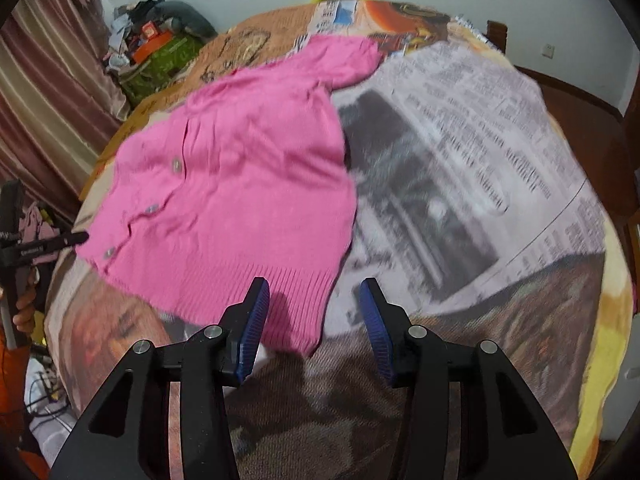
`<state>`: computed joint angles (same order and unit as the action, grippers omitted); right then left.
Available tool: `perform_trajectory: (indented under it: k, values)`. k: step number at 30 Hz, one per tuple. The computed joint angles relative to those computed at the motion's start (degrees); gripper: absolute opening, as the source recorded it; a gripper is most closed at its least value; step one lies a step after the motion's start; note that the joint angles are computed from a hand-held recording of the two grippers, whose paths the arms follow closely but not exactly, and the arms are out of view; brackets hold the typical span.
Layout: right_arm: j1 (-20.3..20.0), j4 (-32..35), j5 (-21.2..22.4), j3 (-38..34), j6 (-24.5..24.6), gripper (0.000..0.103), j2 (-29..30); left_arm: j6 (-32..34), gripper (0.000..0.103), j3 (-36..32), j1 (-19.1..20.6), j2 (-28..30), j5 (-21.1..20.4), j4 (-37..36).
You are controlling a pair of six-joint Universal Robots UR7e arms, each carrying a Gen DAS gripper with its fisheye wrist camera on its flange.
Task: Fold small clothes
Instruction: 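Grasp the hem with both grippers and fold it up toward the collar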
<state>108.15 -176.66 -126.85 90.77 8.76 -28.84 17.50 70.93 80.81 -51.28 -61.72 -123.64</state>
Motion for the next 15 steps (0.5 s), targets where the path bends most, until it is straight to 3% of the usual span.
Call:
perform_trajectory:
  k: [1,3,5,6,8,15]
  values:
    - [-0.1,0.24,0.33,-0.13,-0.03,0.044,0.24,-0.08,0.033,0.04,0.04,-0.07,-0.67,0.14]
    - [0.11,-1.02,-0.15,-0.46,-1.21,0.046,1.08,0.1,0.012,0.17,0.07,-0.33,-2.41,1.1]
    - [0.16,-1.15,0.1,-0.77,-2.01,0.035,1.35,0.82,0.007,1.14,-0.31,-0.62,-2.23,0.22]
    - [-0.04,-1.31,1.34,-0.59,-2.35,0.03,1.23,1.26,0.007,1.91,-0.62,-0.79,-1.56,-0.73]
    - [-0.07,-1.4,2.38,-0.85,-3.11,0.008,1.37,1.63,0.007,2.5,-0.94,-0.96,-1.05,-1.43]
    - [0.69,-4.72,2.4,-1.69,-6.43,0.007,1.95,3.62,0.006,2.64,-2.21,-2.02,-2.06,-5.62]
